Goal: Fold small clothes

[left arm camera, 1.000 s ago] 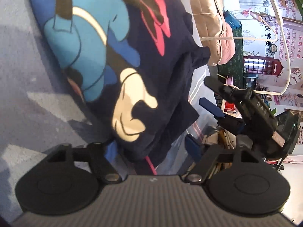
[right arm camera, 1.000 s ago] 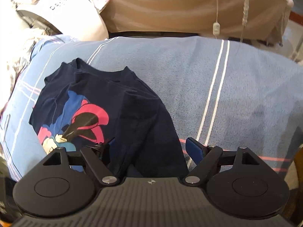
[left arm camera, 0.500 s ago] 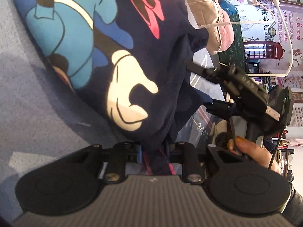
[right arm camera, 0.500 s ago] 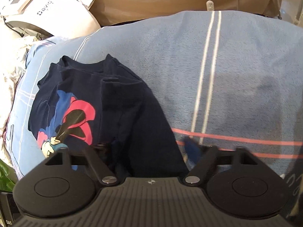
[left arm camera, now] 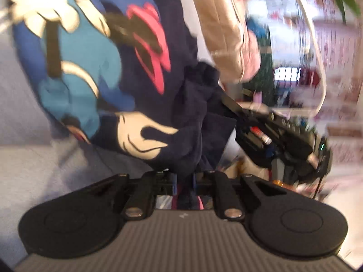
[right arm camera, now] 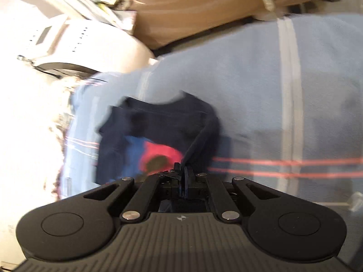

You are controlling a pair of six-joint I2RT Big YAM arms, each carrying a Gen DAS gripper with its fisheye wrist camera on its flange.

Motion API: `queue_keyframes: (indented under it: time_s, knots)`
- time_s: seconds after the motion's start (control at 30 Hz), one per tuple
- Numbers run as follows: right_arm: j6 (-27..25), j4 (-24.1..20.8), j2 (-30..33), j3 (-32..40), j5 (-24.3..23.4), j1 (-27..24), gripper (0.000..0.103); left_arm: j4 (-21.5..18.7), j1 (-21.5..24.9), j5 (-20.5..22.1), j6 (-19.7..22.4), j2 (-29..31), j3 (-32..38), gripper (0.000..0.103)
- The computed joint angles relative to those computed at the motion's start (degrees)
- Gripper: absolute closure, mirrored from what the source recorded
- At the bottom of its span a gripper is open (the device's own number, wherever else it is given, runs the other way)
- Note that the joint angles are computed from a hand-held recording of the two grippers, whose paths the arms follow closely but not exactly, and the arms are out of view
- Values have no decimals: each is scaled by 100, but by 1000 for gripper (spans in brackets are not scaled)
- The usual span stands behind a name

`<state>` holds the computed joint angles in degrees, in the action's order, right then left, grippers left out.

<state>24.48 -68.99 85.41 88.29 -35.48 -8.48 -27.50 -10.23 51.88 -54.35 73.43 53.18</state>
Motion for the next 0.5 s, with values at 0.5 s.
queue_keyframes:
  time_s: [0.5]
  knots:
    - [1368,442,2527,3132,92,1908,98,-1894,2539,-318,1829,1130,1830,92]
